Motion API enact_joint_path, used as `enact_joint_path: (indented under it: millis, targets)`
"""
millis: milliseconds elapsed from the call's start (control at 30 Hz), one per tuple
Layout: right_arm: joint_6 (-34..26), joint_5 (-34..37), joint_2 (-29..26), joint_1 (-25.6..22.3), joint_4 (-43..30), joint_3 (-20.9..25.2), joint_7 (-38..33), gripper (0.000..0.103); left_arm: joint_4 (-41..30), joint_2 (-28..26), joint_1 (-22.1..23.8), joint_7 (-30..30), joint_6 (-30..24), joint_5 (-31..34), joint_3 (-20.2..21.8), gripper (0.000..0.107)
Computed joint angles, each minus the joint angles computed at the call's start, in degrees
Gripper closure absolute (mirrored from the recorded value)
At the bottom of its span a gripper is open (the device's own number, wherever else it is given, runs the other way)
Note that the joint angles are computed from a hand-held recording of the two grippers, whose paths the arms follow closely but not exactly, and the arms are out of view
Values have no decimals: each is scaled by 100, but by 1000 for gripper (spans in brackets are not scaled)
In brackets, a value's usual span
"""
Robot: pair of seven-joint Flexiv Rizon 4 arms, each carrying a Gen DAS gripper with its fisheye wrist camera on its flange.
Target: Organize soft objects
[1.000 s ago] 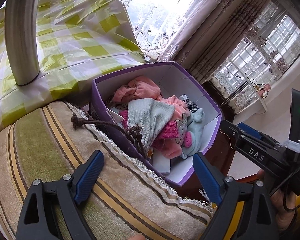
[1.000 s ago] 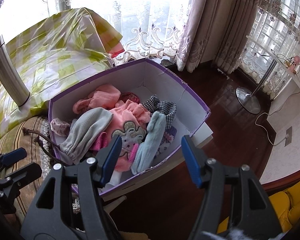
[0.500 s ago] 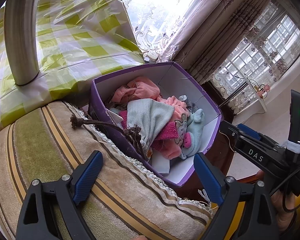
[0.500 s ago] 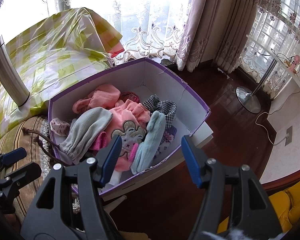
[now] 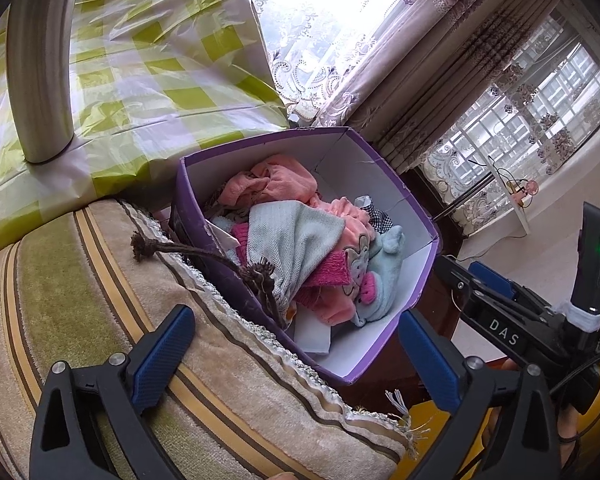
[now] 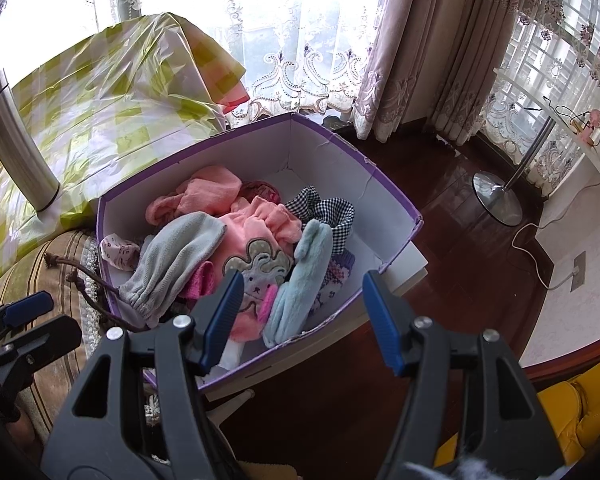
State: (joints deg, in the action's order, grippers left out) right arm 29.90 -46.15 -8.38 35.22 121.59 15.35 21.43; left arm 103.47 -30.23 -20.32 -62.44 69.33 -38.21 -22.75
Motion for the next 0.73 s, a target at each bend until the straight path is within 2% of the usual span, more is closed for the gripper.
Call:
enact_joint_path:
  millis: [533,633,733]
  targets:
    - [86,-15,-10,-28,40,-15,-11,38,-65,-60,-12,-77,35,73,7,4]
    - [131,-31,-12,-41,58,-21,-19,38,-181,-113,-135,-175,52,315,126,4]
    - [140,-33,-19,-39,48,-22,-42,38,-148,-122,-10,-2,156,217,-88,4]
